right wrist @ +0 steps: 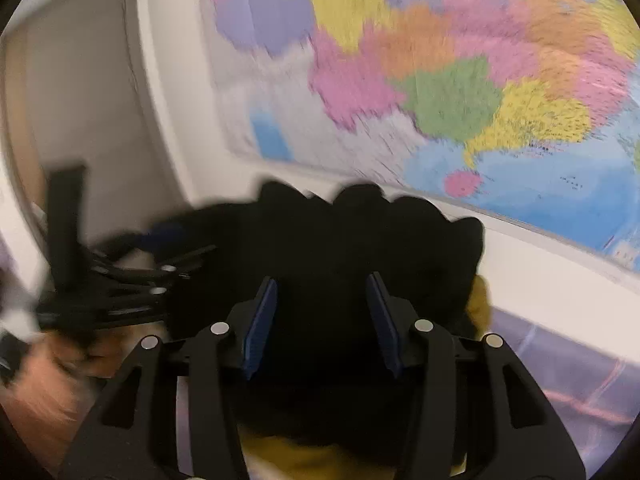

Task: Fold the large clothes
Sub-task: 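Lower the black jacket onto the olive garment stack and open both grippers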

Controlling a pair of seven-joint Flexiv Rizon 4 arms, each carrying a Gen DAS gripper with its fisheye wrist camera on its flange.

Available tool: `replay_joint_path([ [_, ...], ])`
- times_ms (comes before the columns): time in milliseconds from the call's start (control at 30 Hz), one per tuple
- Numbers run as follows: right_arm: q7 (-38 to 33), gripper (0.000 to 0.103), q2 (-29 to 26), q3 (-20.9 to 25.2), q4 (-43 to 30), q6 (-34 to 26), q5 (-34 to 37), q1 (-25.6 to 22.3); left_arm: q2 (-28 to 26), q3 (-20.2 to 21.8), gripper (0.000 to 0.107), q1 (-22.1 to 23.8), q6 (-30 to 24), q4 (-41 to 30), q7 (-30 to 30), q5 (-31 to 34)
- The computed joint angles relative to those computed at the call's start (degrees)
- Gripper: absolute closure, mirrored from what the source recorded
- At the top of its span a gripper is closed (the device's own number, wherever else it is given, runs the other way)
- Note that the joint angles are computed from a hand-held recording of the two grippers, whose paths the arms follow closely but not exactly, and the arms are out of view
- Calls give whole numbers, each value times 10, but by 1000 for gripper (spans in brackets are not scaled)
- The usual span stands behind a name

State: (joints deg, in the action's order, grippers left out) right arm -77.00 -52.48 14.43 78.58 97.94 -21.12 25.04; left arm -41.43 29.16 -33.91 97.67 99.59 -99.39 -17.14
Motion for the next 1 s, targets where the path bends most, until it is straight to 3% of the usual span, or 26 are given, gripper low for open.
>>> replay_joint_path([
  [67, -70, 65, -2, -37, -24, -67, 127, 42, -18, -9, 24, 10, -47, -28, -7, -6],
  [100, -140, 67, 3, -28, -41, -106, 221, 42, -24, -13, 24, 17, -65, -38, -14, -5],
  [167, -246, 73, -5, 42, -69, -164, 339, -4, -35, -7, 24, 20, -86, -47, -35, 0],
  [200, -253, 75, -8, 73, -66, -166, 342, -27, -34, -18, 24, 30, -79, -44, -39, 6],
  [233, -231, 76, -10, 105, -53, -159, 308, -53, -31, -21, 24, 33, -73, -40, -43, 14],
  [300, -121, 74, -16, 166, -6, -119, 160, -109, -25, -16, 25, 30, -62, -33, -56, 31],
  [333, -96, 66, -14, 186, 13, -95, 120, -128, -19, -18, 25, 30, -52, -25, -63, 39],
  [500, -144, 59, 16, 204, 74, 0, 120, -139, -1, -4, 25, 8, -8, 8, -81, 54],
  [567, -115, 55, 7, 210, 83, 25, 53, -143, 3, 8, 25, -10, 10, 23, -79, 47],
  [600, -110, 55, 4, 216, 86, 23, 27, -147, 3, 18, 25, -25, 18, 30, -78, 39],
  [667, -115, 54, 11, 188, 87, 24, 29, -123, -3, 40, 24, -51, 22, 34, -71, 21],
  [733, -145, 54, -4, 202, 61, -23, 51, -121, -18, 75, 21, -90, 19, 36, -68, -3],
  [833, -134, 56, -21, 200, 40, -67, 54, -119, -26, 76, 18, -99, 19, 37, -51, -24],
  [900, -158, 56, -23, 204, 43, -62, 79, -121, -37, 89, 18, -114, 11, 36, -47, -40],
  [1000, -119, 52, -27, 212, 58, -40, 28, -136, -57, 128, 18, -150, -1, 35, -56, -58],
])
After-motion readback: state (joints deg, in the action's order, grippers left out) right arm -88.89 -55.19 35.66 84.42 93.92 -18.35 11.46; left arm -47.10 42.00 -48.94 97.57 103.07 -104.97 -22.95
